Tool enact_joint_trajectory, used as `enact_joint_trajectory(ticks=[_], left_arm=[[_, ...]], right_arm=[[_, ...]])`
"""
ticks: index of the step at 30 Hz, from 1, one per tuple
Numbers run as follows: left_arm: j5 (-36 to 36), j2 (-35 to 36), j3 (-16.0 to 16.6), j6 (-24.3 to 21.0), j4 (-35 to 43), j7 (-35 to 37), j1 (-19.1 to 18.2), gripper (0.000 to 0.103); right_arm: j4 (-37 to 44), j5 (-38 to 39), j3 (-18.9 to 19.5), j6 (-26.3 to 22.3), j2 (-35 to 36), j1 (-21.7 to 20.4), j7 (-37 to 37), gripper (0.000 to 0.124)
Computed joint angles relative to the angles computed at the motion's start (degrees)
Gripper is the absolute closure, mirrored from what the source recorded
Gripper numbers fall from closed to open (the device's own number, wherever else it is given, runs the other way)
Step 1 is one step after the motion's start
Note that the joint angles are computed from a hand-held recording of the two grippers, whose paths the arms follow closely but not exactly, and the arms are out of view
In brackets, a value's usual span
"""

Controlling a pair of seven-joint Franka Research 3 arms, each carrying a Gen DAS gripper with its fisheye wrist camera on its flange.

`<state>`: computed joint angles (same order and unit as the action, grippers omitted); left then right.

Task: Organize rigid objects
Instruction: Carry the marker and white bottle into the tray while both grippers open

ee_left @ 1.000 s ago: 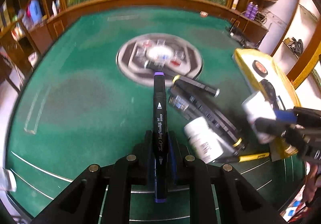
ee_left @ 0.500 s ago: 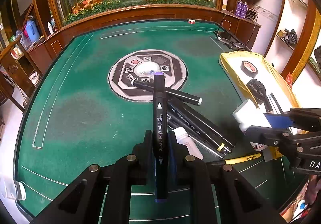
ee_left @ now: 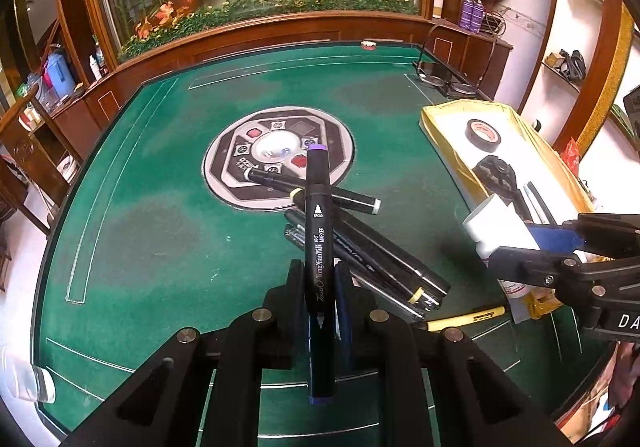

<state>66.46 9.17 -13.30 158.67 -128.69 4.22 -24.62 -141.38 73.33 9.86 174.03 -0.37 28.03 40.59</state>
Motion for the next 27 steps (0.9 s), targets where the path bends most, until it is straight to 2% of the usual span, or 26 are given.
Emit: enact_joint_trajectory(ticks=[18, 27], left_arm=[[-2.21, 3.22, -0.39, -1.12, 4.97, 3.31, -3.14, 0.088], [-6.89, 6.26, -0.62, -0.22, 9.53, 9.30, -4.77, 0.088]], right_arm=[[-3.67, 8.15, -2.17, 0.30, -4.23, -0.71, -6.15, 0.088], [-5.98, 13.27, -3.43, 0.27, -6.57, -2.18, -9.13, 0.088]])
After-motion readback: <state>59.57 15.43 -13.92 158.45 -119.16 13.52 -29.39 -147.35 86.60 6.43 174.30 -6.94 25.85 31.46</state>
